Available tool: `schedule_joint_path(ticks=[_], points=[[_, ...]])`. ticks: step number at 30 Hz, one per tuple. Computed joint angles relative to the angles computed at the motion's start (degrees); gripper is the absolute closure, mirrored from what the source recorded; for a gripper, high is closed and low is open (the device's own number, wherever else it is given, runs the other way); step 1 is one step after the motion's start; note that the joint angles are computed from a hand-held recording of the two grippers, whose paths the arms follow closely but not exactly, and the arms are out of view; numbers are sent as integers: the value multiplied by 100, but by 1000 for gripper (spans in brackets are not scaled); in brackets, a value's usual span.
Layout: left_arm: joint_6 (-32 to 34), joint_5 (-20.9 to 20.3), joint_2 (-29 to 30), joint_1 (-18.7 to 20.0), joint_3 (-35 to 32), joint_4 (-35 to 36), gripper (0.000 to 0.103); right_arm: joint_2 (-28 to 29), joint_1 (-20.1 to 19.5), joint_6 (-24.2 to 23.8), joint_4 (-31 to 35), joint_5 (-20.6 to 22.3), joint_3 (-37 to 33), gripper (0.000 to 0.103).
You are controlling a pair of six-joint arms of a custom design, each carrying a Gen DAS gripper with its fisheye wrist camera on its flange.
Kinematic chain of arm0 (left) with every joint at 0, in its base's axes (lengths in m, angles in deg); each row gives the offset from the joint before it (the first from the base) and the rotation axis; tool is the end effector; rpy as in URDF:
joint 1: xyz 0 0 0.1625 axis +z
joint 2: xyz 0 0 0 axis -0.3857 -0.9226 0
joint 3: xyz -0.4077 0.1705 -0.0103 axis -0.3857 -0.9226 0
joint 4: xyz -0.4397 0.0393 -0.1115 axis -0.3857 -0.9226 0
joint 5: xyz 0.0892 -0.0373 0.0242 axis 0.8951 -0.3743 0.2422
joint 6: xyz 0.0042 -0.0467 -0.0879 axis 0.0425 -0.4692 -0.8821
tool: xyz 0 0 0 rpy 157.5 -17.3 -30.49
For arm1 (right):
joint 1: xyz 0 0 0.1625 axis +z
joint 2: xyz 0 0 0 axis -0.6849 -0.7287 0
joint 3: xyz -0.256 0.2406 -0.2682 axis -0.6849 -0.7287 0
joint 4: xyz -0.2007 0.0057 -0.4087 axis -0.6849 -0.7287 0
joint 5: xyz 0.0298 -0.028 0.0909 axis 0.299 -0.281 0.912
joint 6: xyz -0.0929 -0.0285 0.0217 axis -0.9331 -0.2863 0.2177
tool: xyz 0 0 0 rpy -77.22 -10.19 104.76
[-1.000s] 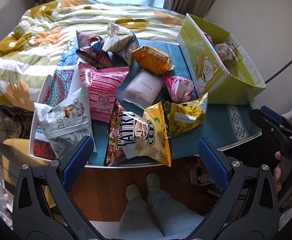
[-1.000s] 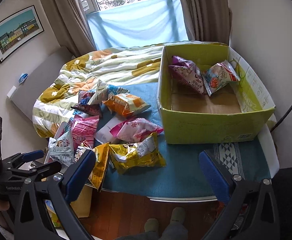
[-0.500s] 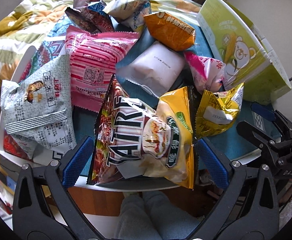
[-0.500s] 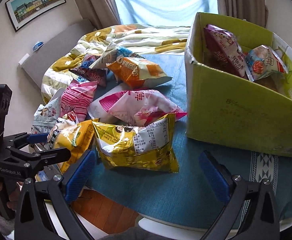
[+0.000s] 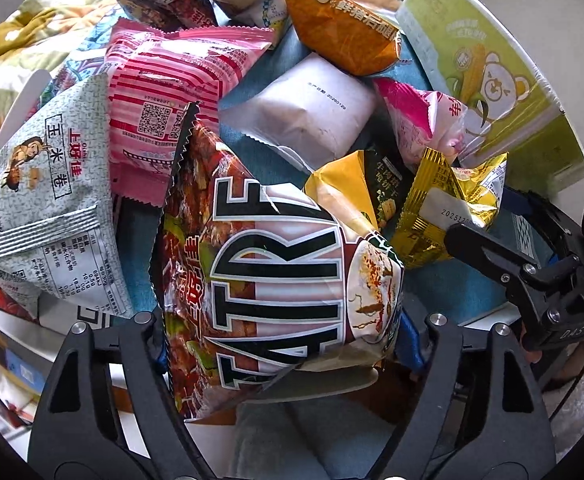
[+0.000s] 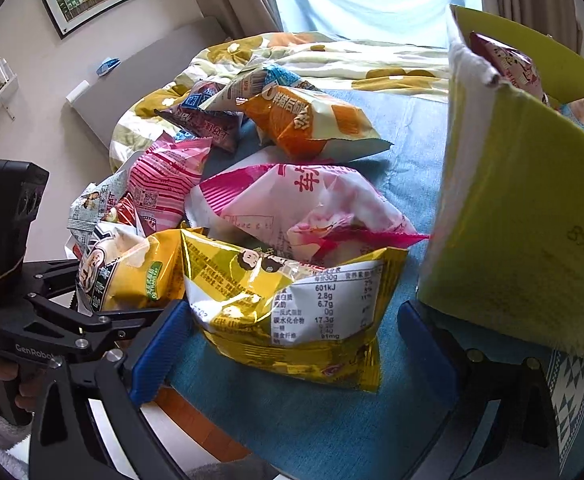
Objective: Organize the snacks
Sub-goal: 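Grasp the large TATRE chip bag with the left tool while the right tool grasps a yellow bag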
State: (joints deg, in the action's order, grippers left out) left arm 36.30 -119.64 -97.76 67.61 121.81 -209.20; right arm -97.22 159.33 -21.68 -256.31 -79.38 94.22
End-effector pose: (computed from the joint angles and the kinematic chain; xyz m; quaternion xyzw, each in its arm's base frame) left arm -0.1305 -0.4007 0.2331 0.0201 0.9490 -0.1657 0.2675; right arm 0.3123 -0.4170 0.0777 0.2917 -0.9314 0.1387 0.1680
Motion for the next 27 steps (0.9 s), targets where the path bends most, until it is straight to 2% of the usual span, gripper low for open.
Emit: schedule_joint_path(ticks=[2,7,16,22,27], points=[[-40,-7,-245,-29,85,152,28,62,-24,-41,4,53,-49,0],[-96,-77,-420,-4,88,258,30,176,-62,-85,10,138,-130,0],[-74,-32,-590,-139,68,493,30,179,-11,-77,-11,-38,-125,0],[-217,5,-680,-260,65,615,30,146,42,3,-62,-94,-68,23],[-405,65,-859,-485,15,932,30,68,206,93,-127,-279,-2,26]])
